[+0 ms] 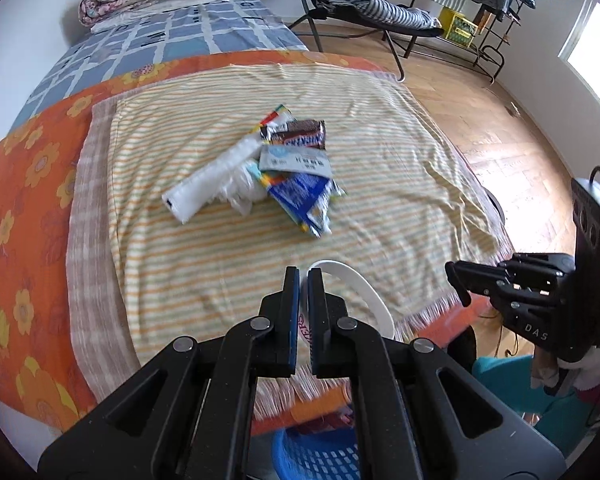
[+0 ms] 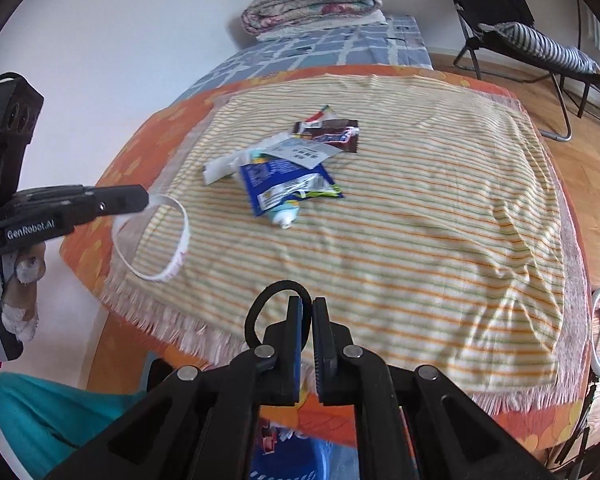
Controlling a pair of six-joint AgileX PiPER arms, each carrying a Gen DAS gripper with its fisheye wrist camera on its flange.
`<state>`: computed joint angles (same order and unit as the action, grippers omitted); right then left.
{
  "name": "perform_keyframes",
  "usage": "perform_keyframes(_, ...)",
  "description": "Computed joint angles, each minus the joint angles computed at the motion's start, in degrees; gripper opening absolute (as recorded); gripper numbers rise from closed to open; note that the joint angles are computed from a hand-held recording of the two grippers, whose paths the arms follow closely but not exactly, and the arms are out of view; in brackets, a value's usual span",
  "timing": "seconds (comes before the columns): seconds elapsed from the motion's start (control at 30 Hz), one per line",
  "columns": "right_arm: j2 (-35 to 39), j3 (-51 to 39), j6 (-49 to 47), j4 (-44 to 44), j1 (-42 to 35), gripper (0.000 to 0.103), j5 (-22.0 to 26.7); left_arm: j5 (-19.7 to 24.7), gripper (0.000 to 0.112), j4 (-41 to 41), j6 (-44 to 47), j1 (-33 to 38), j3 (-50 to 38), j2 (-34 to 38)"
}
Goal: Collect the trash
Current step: 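Lower both held items into the blue basket and open both tools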
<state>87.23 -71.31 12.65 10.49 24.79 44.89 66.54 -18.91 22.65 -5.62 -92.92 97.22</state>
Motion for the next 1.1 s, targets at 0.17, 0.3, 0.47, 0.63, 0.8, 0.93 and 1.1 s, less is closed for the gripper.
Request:
perform_keyframes(0.17, -3.91, 3.23, 3.45, -2.82, 4.13, 0.003, -0.16, -1.70, 0.002, -0.46, 1.77, 0.26, 8.75, -6.47)
perform_keyframes(0.3, -6.26, 5.59, 6.89, -5.67, 7.61, 0.003, -0.12, -2.56, 0.002, -0.90, 3.14, 0.44, 14.66, -10.58)
perform_keyframes(0.47, -9.23, 8.99, 12.07, -9.08, 11.91, 0.003, -0.02, -3.12, 0.002, -1.08, 4.77, 0.48, 21.90, -15.44)
perform_keyframes(0.63, -11.20, 11.72, 16.78, -12.41, 16.16, 0.003, 0.31, -3.96, 0.002, -1.05, 5.75, -0.26, 27.86, -19.16)
perform_keyframes(0.8, -12.62, 13.90, 22.21, -16.43, 21.49, 0.003, 0.76, -4.49, 0.002, -0.59, 6.25, -0.89, 32.73, -21.14)
perform_keyframes(0.93, -13.41, 15.27, 24.90, -17.56, 24.35, 0.003, 0.72, -5.19, 0.002, -0.43, 6.49, -1.00, 36.22, -22.16)
perform_keyframes(1.1, -13.36, 16.78, 26.60, -17.82, 26.77, 0.003, 0.28, -6.11, 0.002, 0.65, 6.56, -1.25, 39.81, -22.42)
